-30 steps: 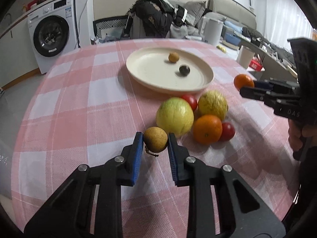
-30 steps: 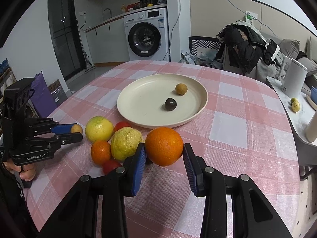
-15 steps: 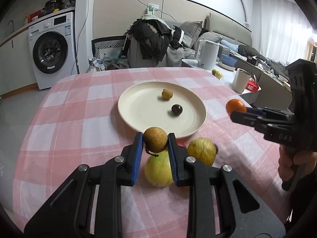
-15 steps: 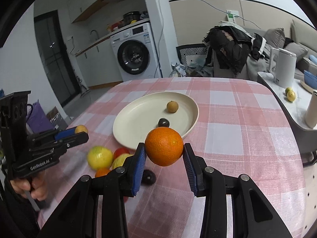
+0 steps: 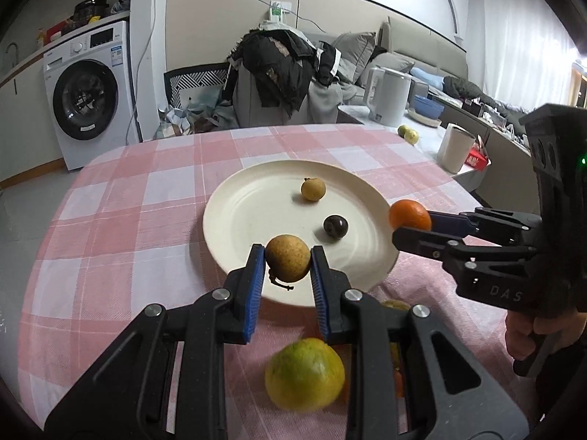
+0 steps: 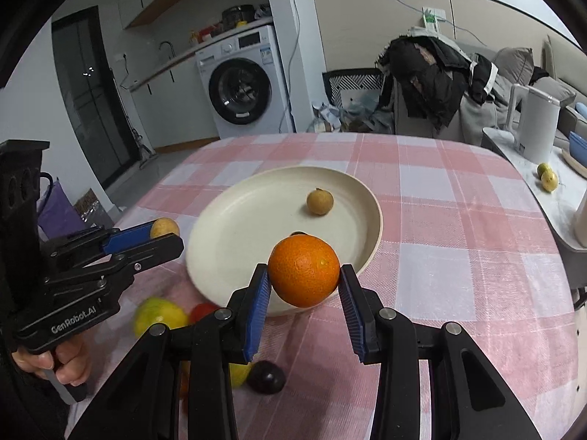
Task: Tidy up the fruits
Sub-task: 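Carry the longan and orange onto the cream plate and open both tools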
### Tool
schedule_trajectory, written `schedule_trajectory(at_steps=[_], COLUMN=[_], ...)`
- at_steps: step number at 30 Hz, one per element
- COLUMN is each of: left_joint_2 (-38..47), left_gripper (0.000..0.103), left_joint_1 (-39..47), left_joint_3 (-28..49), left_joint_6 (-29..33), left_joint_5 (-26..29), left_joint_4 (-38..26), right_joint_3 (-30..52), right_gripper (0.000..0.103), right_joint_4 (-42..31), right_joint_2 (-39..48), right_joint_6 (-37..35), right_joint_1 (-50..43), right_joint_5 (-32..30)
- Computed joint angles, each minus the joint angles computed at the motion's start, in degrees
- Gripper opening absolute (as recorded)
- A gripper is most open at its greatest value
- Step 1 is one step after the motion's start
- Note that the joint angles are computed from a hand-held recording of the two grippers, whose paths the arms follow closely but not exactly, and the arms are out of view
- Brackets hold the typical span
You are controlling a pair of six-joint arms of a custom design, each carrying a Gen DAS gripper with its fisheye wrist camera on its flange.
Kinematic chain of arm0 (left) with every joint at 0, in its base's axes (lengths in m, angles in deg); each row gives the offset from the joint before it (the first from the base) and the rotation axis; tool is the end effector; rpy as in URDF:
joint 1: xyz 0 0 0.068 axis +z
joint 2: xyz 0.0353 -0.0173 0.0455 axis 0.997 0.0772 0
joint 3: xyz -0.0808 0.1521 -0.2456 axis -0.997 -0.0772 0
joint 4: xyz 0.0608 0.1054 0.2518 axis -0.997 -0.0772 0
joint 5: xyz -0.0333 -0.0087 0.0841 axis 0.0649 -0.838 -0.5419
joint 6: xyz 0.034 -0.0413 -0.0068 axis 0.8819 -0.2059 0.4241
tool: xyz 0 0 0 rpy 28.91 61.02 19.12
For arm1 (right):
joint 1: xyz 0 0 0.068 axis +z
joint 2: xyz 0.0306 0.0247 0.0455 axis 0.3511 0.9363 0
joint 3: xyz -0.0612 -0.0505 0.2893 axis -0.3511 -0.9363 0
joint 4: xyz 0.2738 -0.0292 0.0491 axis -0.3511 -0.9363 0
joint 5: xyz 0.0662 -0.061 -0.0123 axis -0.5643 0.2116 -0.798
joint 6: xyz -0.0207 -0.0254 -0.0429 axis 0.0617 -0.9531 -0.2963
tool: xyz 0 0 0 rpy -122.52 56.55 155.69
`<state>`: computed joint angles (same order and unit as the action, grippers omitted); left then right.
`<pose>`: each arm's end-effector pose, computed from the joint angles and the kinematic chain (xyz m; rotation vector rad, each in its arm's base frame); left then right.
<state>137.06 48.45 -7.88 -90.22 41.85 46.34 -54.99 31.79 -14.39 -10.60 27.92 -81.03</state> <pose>0.2265 -0.1579 0.1810 0.1386 2.2548 -0.1940 0.2154 0.0404 0.1705 -0.4507 2.3044 0.4311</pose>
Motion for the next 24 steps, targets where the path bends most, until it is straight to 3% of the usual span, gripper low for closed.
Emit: schedule_trajectory(at_steps=[9,19,22,24], left_joint_2=[8.2,11.3,9.2,6.8], left_gripper=[0.022,0.023,0.039,0.062], left_joint_1=[4.9,6.0,6.2,5.7], left_joint_3=[3.1,4.0,3.5,2.2], left_joint_6=[2.4,1.9,0.9,0.0], left_joint_5=[5.5,5.1,5.3,3.6], left_joint_4=[4.4,5.2,3.7,3.4], right_joint_3=[2.9,2.5,0.6,-0.6], right_gripper=[0.039,0.04,0.05,0.064], right_joint_4=[3.1,4.2,5.3,5.5], right_joint_2=[8.5,9.5,6.0,3.1], right_joint_6=[-0.7,-0.4,0.2,1.9], right_joint_1=[2.8,4.6,3.3,1.5], right_joint_5=[1.6,3.4,2.1,1.4])
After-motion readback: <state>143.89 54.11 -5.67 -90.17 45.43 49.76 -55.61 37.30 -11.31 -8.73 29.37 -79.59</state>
